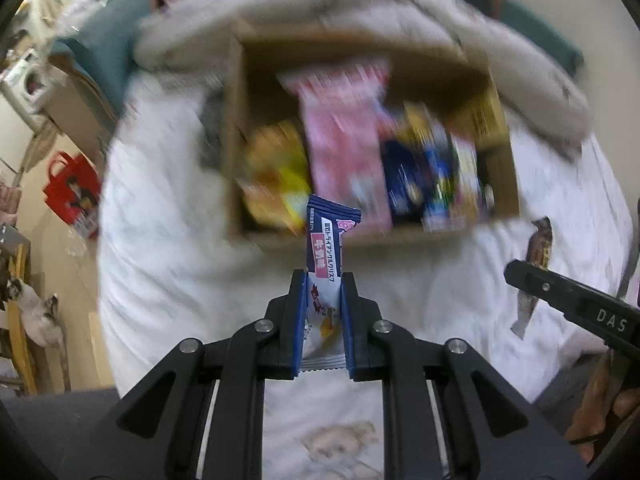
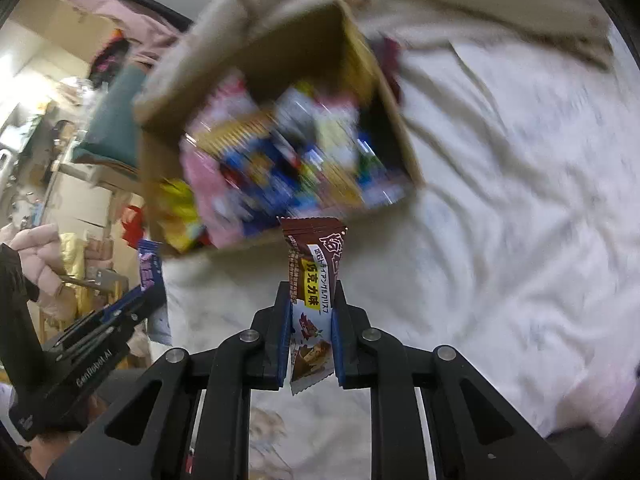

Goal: Organize snacks

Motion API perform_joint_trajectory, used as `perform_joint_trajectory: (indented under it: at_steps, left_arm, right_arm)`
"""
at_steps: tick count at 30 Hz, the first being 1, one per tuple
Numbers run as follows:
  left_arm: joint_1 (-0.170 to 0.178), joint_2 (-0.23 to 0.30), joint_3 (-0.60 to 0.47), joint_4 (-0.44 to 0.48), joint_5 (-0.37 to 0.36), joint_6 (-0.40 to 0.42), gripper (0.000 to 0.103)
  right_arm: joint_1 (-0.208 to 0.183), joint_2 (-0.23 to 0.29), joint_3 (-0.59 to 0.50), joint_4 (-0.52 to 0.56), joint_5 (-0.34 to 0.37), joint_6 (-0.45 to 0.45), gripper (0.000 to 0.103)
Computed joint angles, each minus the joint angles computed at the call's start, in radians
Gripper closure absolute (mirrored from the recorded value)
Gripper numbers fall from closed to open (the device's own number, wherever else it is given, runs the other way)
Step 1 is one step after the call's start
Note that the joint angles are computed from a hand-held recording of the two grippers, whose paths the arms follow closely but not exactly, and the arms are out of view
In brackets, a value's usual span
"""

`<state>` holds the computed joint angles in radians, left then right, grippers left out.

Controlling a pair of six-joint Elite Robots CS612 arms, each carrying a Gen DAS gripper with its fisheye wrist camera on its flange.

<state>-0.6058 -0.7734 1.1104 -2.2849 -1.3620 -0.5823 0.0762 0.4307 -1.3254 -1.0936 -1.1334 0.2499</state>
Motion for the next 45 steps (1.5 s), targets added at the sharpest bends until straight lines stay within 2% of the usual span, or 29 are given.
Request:
perform_joint_trajectory:
  at_steps: [2,8,14,19,22,27,29,30,31,32,34,37,40,45]
  left_arm:
    - [0.012,-0.007,0.004,-0.034,0.014,-0.007,0.090]
    - [0.029,0.020,-0.052,-0.062,0.018,-0.018,0.090]
    - [0.044,0.082,-0.165,-0.029,0.029,0.019,0.090]
    - [0.044,0.155,-0.301,0.039,0.090,0.081,0.090]
    - [0.048,0.193,-0.367,0.078,0.097,0.078,0.090]
    - [0.049,0.221,-0.408,0.095,0.105,0.085,0.089]
    - [0.047,0.220,-0.405,0.097,0.112,0.077,0.084]
    - [0.048,0.220,-0.406,0.104,0.107,0.071,0.079]
    - [0.050,0.218,-0.405,0.103,0.086,0.058,0.065]
    - [0.052,0.216,-0.403,0.097,0.076,0.049,0.044]
    - [0.055,0.198,-0.371,0.057,0.061,0.017,0.020]
    - [0.053,0.175,-0.330,0.012,0.055,0.015,0.019]
    - [0.038,0.160,-0.316,-0.004,0.125,0.097,0.019]
    - [0.031,0.113,-0.232,-0.098,0.145,0.103,0.019]
  right_arm:
    - [0.005,-0.020,0.034,-0.033,0.004,-0.019,0.085]
    - [0.010,-0.079,0.148,-0.140,-0.008,-0.061,0.085]
    - [0.010,-0.120,0.264,-0.258,-0.033,-0.081,0.085]
    - [0.006,-0.131,0.331,-0.327,-0.058,-0.102,0.085]
    - [-0.003,-0.127,0.341,-0.341,-0.039,-0.058,0.085]
    - [-0.009,-0.117,0.324,-0.372,-0.025,-0.039,0.079]
    - [-0.010,-0.112,0.316,-0.387,-0.033,-0.041,0.058]
    - [-0.012,-0.107,0.307,-0.397,-0.035,-0.031,0.028]
    - [-0.015,-0.098,0.294,-0.416,-0.027,-0.017,0.015]
    - [-0.018,-0.083,0.274,-0.445,-0.022,-0.001,0.014]
    - [-0.019,-0.075,0.260,-0.456,-0.040,-0.003,0.014]
    - [-0.019,-0.067,0.244,-0.472,-0.056,0.023,0.014]
    - [-0.019,-0.068,0.235,-0.464,-0.053,0.051,0.011]
    - [-0.010,-0.061,0.197,-0.447,-0.068,0.007,0.004]
